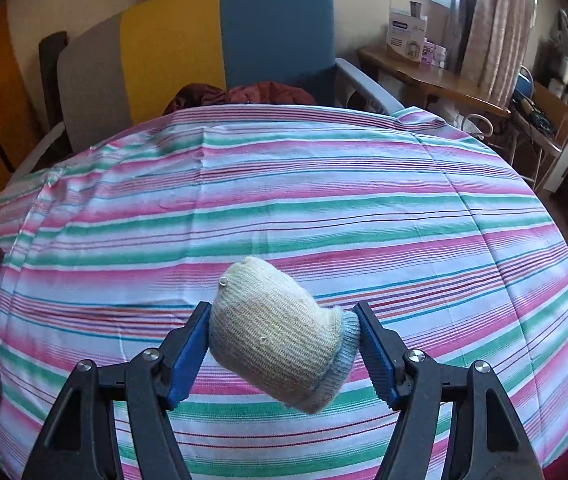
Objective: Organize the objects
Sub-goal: 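Carry the cracker bar into the gold tray and open the left tool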
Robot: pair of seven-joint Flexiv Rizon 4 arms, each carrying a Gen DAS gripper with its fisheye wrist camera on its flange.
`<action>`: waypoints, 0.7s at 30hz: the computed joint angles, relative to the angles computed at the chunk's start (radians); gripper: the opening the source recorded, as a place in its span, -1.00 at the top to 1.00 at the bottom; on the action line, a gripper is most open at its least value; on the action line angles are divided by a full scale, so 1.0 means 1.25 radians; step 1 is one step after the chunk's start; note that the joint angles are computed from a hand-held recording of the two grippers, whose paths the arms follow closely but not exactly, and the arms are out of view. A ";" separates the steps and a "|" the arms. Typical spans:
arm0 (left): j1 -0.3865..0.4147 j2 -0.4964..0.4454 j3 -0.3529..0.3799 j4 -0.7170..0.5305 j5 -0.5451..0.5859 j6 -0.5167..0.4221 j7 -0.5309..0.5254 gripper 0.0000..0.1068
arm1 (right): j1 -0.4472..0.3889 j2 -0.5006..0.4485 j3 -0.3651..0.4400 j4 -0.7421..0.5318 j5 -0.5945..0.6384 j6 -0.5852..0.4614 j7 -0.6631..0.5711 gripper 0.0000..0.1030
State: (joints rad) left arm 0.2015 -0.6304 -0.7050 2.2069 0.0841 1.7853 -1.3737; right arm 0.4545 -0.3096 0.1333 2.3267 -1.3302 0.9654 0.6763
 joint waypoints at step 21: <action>0.155 0.059 0.112 0.100 0.074 0.094 -0.203 0.21 | 0.027 -0.017 0.001 -0.012 0.103 -0.023 -0.077 -0.37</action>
State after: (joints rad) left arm 0.3949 -0.5569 -0.5645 2.3320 0.1767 1.9025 -1.6272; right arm 0.4887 -0.3312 0.1351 2.3117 -1.2014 0.9368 0.5797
